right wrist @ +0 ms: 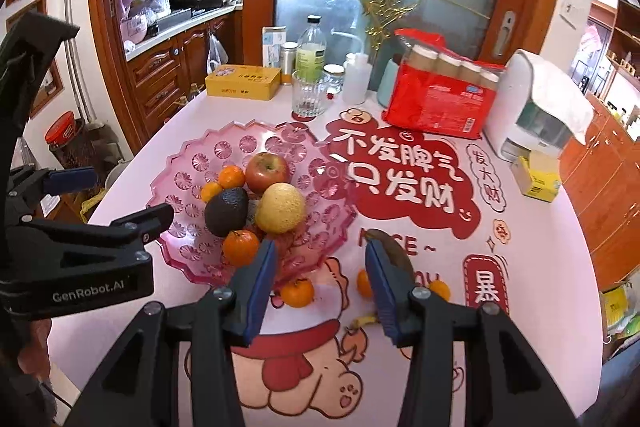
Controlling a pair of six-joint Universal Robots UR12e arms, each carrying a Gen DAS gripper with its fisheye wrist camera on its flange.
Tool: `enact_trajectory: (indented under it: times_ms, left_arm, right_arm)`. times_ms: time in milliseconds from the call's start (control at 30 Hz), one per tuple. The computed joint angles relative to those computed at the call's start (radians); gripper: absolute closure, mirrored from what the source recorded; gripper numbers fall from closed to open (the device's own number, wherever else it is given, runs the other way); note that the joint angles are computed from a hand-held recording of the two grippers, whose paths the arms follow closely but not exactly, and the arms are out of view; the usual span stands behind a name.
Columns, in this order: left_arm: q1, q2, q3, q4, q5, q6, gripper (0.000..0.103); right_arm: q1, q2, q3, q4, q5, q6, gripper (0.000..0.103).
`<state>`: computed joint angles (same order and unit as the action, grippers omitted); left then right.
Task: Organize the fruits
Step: 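Withdraw both tools from the bowl toward the banana and mandarins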
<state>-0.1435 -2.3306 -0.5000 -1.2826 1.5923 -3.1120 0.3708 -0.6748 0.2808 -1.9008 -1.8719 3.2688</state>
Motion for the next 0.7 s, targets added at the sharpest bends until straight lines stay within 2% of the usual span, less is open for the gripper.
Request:
enact_trajectory:
  times_ms: [167, 300, 533, 633, 700]
  left_arm:
    - [-0.025, 0.005, -0.002, -0.002, 0.004, -0.012, 0.011]
    - [-0.056, -0.005, 0.017, -0.022, 0.017, -0.022, 0.011]
    - [-0.107, -0.027, 0.042, -0.056, 0.067, -0.101, 0.011]
    - [-0.127, -0.027, 0.023, -0.039, 0.111, -0.147, 0.011]
    - [-0.135, -0.016, -0.016, -0.009, 0.121, -0.183, 0.011]
  right_arm:
    - [-0.020, -0.111, 0.201, -0.124, 0.002, -0.015, 0.057]
    - [-0.052, -0.170, 0.297, -0.159, 0.014, -0.042, 0.057]
    - [-0.116, -0.213, 0.371, -0.172, 0.063, -0.171, 0.057]
    - [-0.146, -0.205, 0.372, -0.166, 0.119, -0.246, 0.057]
    - [-0.162, -0.198, 0.370, -0.150, 0.166, -0.262, 0.057]
